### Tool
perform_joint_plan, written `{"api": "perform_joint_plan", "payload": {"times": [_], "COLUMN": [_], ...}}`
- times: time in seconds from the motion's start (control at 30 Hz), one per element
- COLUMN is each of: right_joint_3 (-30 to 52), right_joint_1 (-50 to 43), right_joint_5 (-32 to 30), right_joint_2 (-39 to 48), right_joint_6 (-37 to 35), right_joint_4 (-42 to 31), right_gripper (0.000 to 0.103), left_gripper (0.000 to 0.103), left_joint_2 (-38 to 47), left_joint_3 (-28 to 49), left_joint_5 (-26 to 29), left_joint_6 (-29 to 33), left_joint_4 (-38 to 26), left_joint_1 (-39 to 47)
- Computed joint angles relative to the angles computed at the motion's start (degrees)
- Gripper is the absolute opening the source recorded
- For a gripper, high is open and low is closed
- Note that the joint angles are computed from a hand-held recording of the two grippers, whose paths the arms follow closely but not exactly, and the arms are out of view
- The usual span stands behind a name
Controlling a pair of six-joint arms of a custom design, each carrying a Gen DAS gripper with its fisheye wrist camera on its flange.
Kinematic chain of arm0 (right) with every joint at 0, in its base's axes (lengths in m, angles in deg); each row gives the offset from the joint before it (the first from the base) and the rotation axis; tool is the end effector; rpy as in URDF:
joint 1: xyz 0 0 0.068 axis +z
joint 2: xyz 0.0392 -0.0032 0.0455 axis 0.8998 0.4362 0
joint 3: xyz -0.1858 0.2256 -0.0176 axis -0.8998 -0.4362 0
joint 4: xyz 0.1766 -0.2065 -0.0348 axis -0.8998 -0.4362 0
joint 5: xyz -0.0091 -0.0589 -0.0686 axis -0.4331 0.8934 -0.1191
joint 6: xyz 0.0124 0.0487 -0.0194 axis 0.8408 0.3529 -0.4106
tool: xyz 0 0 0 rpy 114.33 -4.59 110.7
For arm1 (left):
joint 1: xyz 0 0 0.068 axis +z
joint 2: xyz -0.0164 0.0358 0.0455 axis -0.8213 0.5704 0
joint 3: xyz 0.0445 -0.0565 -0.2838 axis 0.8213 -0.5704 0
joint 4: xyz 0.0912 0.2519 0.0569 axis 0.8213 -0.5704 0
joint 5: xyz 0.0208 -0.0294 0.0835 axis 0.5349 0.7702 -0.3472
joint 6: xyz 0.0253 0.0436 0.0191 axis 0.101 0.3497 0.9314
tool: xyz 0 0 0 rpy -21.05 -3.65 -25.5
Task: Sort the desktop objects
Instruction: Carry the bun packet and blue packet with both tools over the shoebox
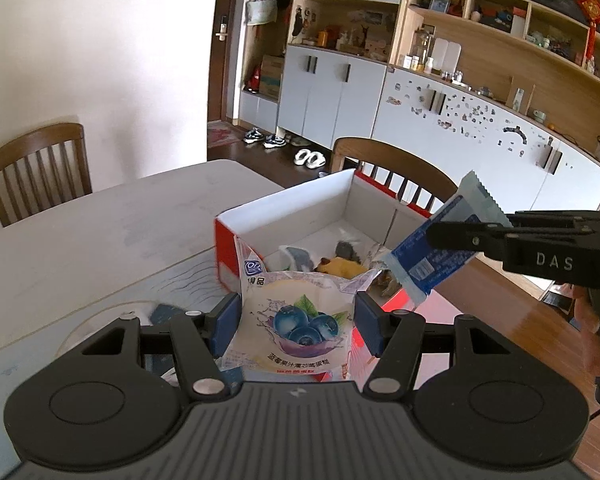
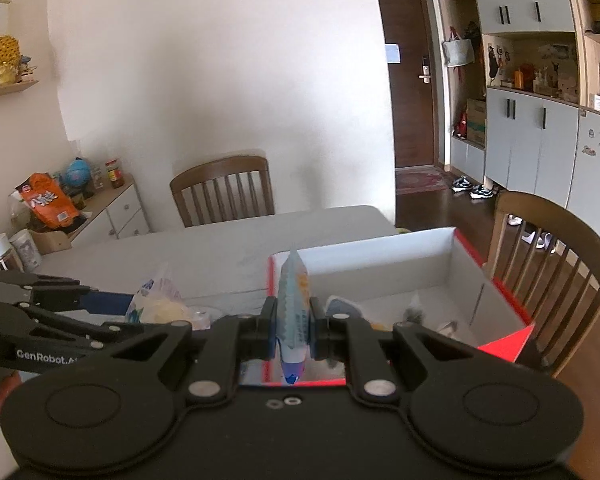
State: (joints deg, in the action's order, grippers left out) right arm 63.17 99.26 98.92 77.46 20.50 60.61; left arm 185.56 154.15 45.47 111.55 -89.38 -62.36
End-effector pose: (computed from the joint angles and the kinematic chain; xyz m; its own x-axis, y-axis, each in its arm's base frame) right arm 0.2323 0.1396 0.2262 -0.4770 0.2213 -0.8506 0.1662 0.9730 0.1600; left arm 0.3773 -0.0697 0.2284 -0.4400 0.4354 -0.7854 0.8000 0.5873 -0.1226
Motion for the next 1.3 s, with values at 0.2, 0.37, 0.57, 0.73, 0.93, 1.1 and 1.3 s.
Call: {"api": "perform_joint_plan", "payload": {"times": [0.2,0.37,0.57,0.73,0.93,1.1,1.3], "right_joint_3": [-2.77,-4.33,-4.58,-3.85,-2.49,-0.31,1.38], "right_joint_1": [-7.63,-16.18,-22.42,-29.15,-32.54,-35.33,-36.97], "right_joint_5": [-5.27,-11.71,-17.42,-23.69,-27.01,-28.99,-29.83], "right_joint_2": [-3.28,-4.27,-2.82,0.67,4.5,9.39,14.09], "right_joint_6": [-4.14,-8.79,-11.69,-14.2,-15.59,-17.35,-18.53], "right_joint_4": [1.9,4.53,6.73,9.28,10.72,11.53,12.36], "right_gripper": [0.013,0.013,0.013,0.013,0.013,0.013,0.013], "left_gripper": [0.06,0.06,0.06,0.06,0.06,0.06,0.06], "left_joint_2": [1.59,3.51,7.51,10.81,15.36,19.63,25.73], "left_joint_3": [1.74,3.72,7.64,10.76,15.96,21.34,29.72], "left_joint_5": [-2.78,-5.49,-9.06,-12.4,-15.33,-16.9,-18.69], "left_joint_6": [-3.17,-5.16,-6.9,-8.05,-8.97,-9.61,-10.09], "left_joint_4": [1.61,2.09,1.56,1.5,0.48,-1.08,-4.47], "left_joint_1": [-5.15,-9.07,-12.94,-15.73,-18.2,-19.51,-20.9]}}
